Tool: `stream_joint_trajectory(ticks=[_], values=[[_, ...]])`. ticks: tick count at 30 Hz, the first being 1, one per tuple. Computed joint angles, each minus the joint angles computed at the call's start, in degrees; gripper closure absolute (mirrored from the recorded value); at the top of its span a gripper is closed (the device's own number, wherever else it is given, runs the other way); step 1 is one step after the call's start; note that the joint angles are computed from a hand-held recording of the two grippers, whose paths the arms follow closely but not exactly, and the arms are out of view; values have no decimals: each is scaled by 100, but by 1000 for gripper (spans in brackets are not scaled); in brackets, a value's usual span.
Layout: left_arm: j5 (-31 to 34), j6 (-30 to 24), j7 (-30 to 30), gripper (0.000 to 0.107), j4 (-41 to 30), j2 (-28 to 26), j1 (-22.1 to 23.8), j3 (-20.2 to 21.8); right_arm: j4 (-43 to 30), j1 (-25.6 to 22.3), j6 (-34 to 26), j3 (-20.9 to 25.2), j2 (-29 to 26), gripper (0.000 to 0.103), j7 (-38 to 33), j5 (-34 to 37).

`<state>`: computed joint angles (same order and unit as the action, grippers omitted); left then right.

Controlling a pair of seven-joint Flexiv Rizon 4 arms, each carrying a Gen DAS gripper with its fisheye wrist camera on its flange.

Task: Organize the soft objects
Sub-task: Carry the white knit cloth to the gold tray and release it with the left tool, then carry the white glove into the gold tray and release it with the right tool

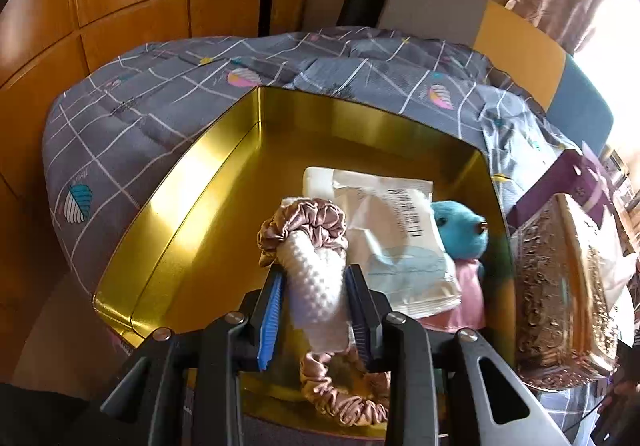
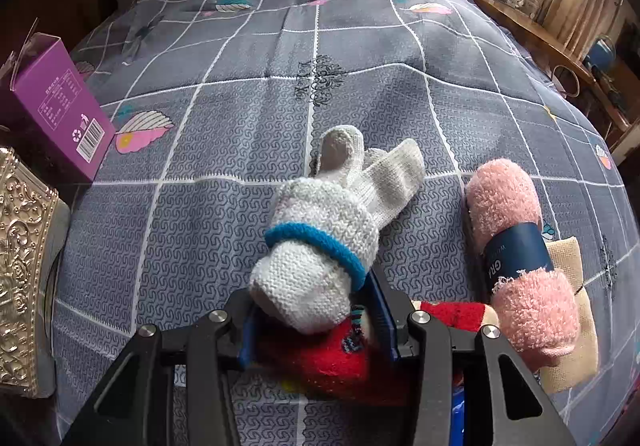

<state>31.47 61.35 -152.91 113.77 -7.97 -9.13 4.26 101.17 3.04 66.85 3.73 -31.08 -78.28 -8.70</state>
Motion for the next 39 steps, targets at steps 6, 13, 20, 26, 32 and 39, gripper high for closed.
stream_joint_trajectory(ticks=[6, 13, 20, 26, 32, 39], values=[[26, 89, 43, 76, 42, 141, -43, -69, 104, 68, 123, -84, 43, 56, 133, -72], [223, 80, 25, 74, -16, 229, -100, -175, 215, 105, 231, -129, 84, 56, 278, -165], [292, 46, 86, 69, -69, 234, -154, -241, 236, 120, 244, -154, 90, 56, 384, -232], [388, -11, 175, 66, -117, 212, -201, -267, 63, 125, -32, -152, 61, 56, 591, -188], [359, 57, 300, 66, -63, 208, -195, -250, -812, -266, -908, 303, -139, 64, 528, 630], [264, 183, 435, 66, 14, 211, -176, -226, -1628, -121, -1369, 254, -318, 66, 417, 730]])
